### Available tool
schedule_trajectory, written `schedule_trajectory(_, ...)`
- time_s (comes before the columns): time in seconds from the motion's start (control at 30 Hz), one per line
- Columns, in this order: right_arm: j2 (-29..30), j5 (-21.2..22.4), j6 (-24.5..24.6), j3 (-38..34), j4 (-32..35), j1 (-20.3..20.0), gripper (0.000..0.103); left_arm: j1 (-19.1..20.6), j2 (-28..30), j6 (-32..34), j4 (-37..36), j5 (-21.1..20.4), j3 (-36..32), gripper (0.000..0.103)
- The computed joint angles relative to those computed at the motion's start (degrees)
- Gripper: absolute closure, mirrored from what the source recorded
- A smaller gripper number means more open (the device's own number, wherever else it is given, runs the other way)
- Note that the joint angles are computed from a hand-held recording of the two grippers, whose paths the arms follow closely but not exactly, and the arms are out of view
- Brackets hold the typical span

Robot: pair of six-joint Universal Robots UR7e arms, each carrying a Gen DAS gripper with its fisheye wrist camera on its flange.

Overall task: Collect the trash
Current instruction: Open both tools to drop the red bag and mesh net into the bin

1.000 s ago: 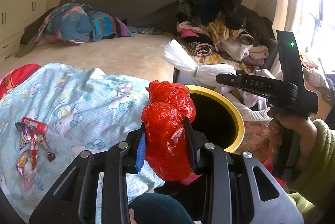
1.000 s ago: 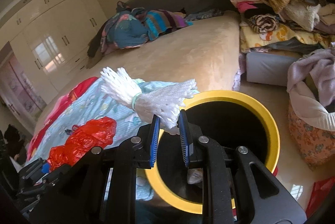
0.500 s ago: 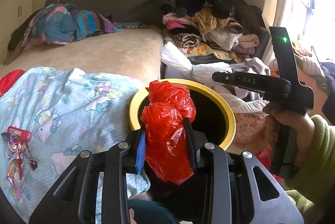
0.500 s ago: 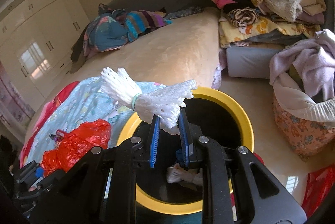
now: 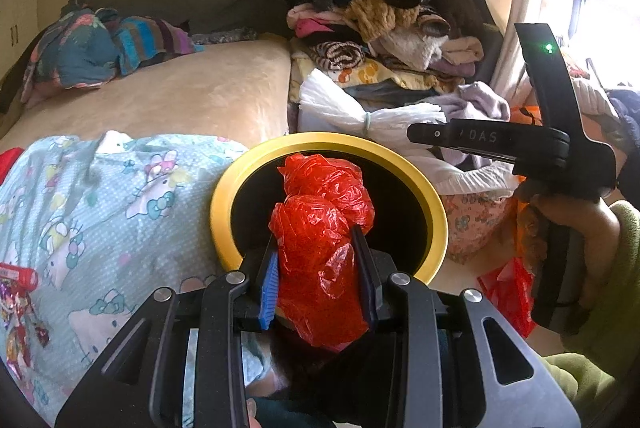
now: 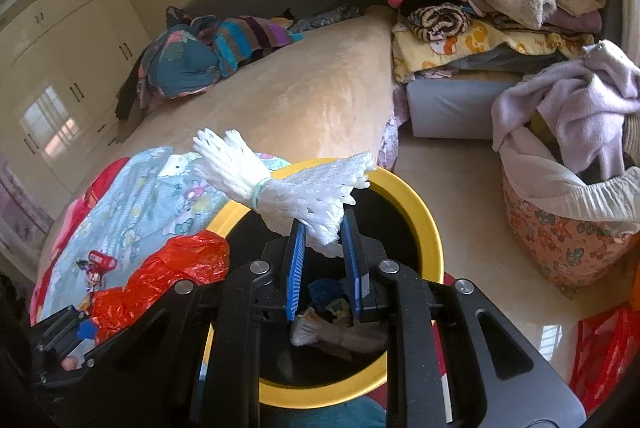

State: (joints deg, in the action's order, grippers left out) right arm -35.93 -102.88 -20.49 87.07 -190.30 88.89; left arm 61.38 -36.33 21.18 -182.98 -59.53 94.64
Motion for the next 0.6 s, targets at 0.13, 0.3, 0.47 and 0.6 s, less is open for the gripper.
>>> schedule_trajectory(0.13, 0.1, -0.4, 0.4, -0.4, 0.6, -0.3, 0.089, 0.1, 1.1, 0.1, 1.0, 0.1, -1.5, 0.072)
schedule_trajectory(0.3, 0.4, -0.7, 0.4, -1.1, 1.8, -0.6, 0.089, 0.7, 2.0, -1.2, 3.1, -0.2, -3.2, 0.072)
schedule_trajectory(0.47, 0.8, -0.9, 0.6, -1.7, 2.8, -0.9, 0.089, 1.9, 3.1, -4.4, 7.1, -0.9, -5.8, 0.072)
schedule_trajectory(0.6, 1.1, -1.1, 0.6, -2.0, 3.4, -0.9, 0.088, 2.7, 4.2, -6.1, 9.3, -1.4, -7.7, 0.072)
